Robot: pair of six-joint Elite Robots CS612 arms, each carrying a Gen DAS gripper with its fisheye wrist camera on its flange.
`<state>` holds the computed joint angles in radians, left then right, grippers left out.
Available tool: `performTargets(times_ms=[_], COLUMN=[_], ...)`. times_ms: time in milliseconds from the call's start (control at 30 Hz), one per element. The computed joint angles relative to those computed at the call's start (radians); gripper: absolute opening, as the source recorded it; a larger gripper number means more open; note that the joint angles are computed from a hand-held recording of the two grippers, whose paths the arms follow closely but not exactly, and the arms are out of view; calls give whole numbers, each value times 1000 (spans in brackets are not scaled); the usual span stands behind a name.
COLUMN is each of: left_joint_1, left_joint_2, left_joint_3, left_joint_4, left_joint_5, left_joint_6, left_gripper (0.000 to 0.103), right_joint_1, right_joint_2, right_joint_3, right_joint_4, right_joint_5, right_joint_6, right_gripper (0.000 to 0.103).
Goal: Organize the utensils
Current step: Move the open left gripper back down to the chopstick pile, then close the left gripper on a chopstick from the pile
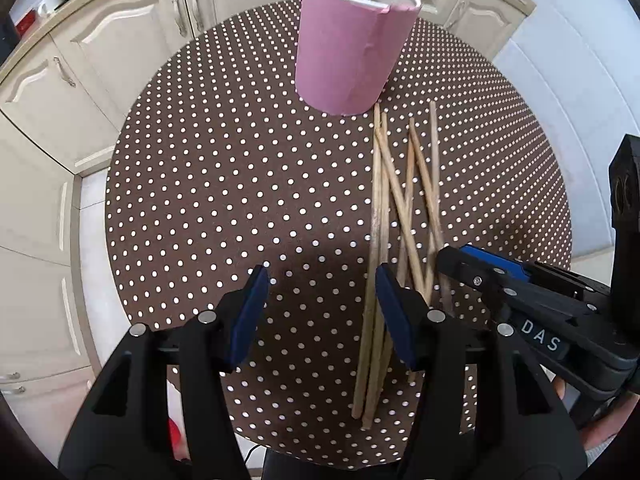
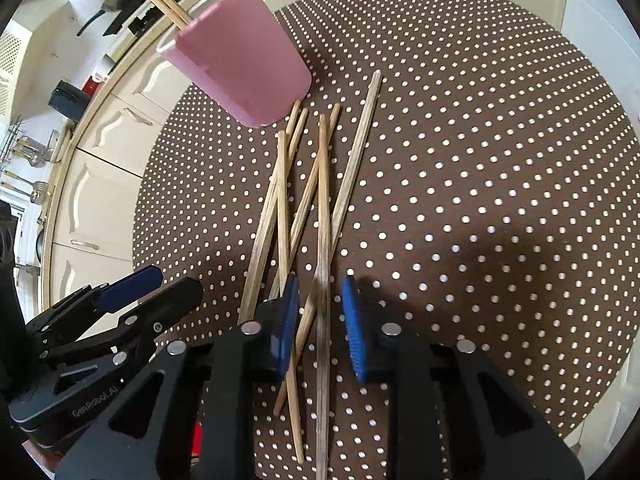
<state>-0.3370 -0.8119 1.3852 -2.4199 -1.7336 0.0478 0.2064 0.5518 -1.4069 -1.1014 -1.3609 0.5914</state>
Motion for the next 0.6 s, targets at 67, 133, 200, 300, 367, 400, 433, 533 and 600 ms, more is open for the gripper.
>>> performTargets(times_ms=[67, 133, 200, 300, 367, 400, 433, 533, 600], left_joint_1=[3, 5, 6, 7, 9, 9, 9, 8, 5], left_joint_2=[7, 10, 12, 18, 24, 25, 26, 30, 29], left_joint_3=[-10, -16, -17, -28, -38, -41, -43, -52, -50], left_joint_4=[15, 23, 23, 30, 34, 34, 33, 39, 35], left_joint_5=[-8, -15, -19, -25, -40, -46, -54, -73, -86], left_joint_6=[8, 18, 29, 39, 42, 46, 53, 73, 83], left_gripper=[56, 56, 56, 55, 55, 55, 55, 55, 55], right_joint_1=[3, 5, 3, 5, 6, 5, 4, -3, -6], right_joint_2=[-6, -8, -10, -29, -32, -32, -31, -16, -9], right_joint_3=[20, 26, 32, 66, 72, 71, 69, 27, 5], right_joint_4=[7, 4, -3, -7, -8, -7, -6, 7, 7], right_joint_5=[-8, -22, -14, -19, -19, -17, -15, -20, -24], right_joint_6=[6, 18, 28, 34, 43, 51, 63, 82, 99], right_gripper=[15, 11, 6, 6, 6, 6, 6, 6, 6])
